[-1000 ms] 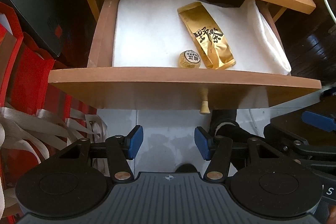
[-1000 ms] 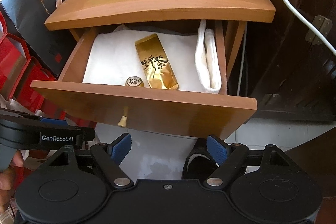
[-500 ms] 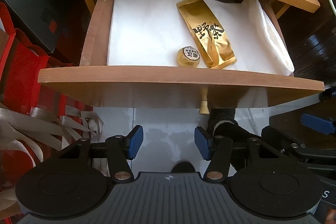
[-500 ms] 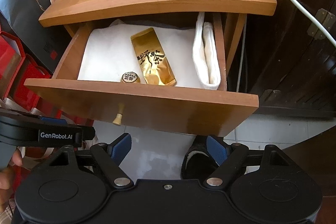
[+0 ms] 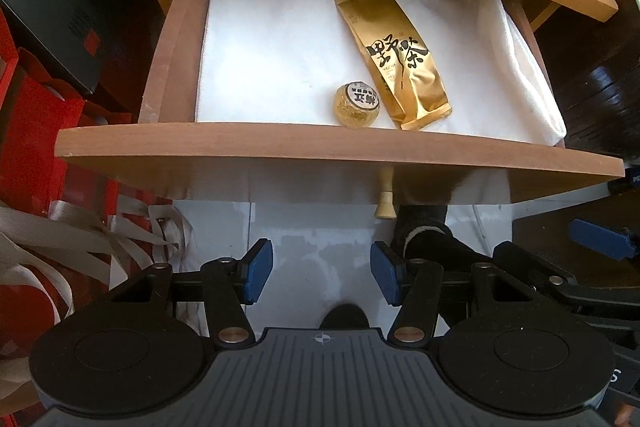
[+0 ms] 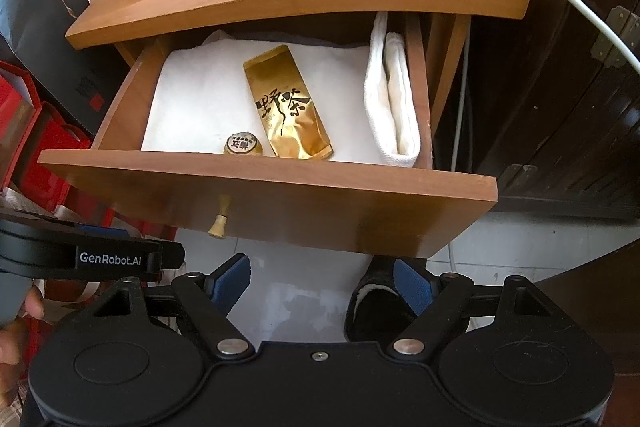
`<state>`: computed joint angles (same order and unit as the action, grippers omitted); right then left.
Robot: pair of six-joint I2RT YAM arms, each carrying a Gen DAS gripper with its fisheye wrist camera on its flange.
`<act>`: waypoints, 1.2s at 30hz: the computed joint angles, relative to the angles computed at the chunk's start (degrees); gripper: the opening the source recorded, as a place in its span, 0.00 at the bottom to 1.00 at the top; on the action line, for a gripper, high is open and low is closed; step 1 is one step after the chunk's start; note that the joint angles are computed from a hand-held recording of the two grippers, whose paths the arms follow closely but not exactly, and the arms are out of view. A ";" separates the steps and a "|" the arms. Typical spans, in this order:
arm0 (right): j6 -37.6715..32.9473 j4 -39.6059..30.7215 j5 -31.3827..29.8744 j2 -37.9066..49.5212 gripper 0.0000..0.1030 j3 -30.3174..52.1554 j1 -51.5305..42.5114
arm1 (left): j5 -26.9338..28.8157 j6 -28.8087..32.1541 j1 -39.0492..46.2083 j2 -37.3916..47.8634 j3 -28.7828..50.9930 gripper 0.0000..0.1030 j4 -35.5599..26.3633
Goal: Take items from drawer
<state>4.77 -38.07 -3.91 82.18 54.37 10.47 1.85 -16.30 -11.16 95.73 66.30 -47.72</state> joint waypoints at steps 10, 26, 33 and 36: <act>0.22 0.32 -0.03 1.05 0.75 0.06 -0.18 | 0.51 -0.80 0.40 1.13 0.74 0.56 -0.10; -0.17 0.84 -0.34 3.07 0.75 0.53 -1.20 | 0.83 -1.74 0.24 3.66 2.62 0.56 -0.15; -0.25 1.04 -0.46 3.99 0.75 0.83 -1.54 | 0.95 -1.81 0.52 4.15 2.99 0.56 -0.14; -0.27 1.04 -0.61 4.20 0.75 0.94 -1.56 | 0.99 -1.93 0.60 4.57 3.30 0.56 -0.21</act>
<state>4.49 -37.03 -4.52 86.38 55.30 8.91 2.84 -18.23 -10.56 100.30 69.60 -47.93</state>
